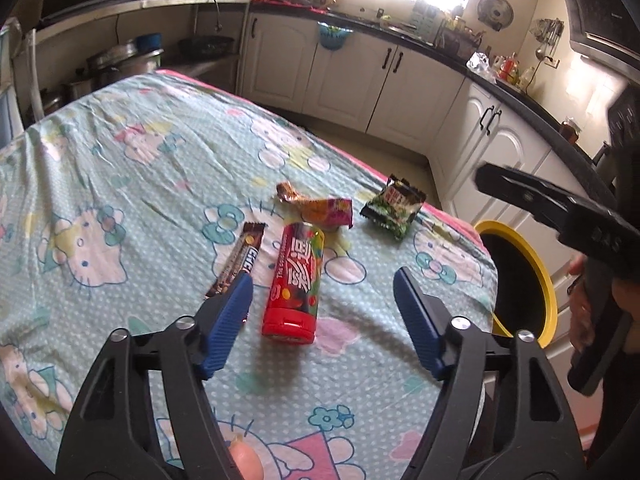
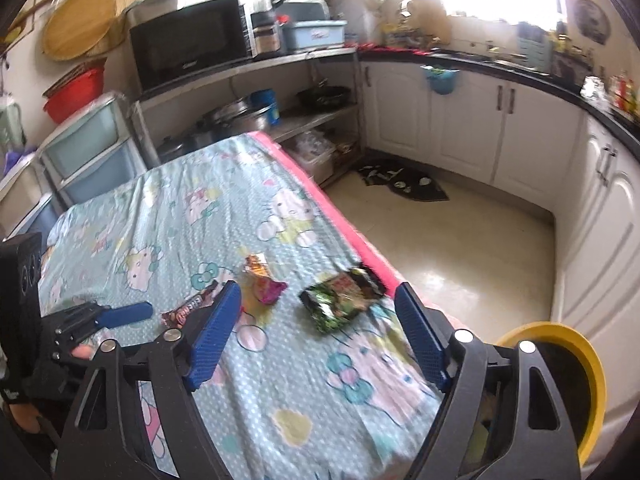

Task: Collect trash
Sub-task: 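Grasp the purple snack wrapper with the right tool while the left tool grasps the red candy tube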

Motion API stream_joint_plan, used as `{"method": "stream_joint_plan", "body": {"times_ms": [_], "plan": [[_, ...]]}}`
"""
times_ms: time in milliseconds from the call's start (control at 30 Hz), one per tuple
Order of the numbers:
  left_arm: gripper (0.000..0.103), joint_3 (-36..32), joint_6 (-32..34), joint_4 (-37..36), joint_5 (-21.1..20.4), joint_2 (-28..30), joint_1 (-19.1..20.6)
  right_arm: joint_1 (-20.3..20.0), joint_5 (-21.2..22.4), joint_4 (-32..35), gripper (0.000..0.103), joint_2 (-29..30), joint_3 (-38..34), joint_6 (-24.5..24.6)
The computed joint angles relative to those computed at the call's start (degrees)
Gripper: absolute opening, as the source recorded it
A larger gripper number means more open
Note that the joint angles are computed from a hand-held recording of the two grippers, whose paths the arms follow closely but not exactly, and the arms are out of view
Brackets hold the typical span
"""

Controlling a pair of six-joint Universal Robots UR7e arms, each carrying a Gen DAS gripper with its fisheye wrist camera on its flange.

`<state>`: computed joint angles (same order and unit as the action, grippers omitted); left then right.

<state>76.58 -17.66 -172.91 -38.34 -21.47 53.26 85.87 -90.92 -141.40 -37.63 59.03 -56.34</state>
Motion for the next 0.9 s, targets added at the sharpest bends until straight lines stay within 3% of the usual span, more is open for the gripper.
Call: {"method": "stream_joint_plan", "body": {"times_ms": [400, 733, 900], "plan": [[0.051, -2.7, -2.4, 7.9, -1.0, 0.8, 1.5, 3.1, -7.1, 15.6, 0.053, 12.6, -17.3, -2.9], [0.046, -4.2, -4.7, 11.6, -0.9, 1.6, 2.5, 4.0, -12.5, 29.4, 0.038, 22.9, -33.3, -1.4], [0.041, -4.6, -5.5, 12.6, -1.1, 1.8, 2.9, 4.1, -14.4, 35.1, 0.023, 27.5, -41.2, -0.1]]}}
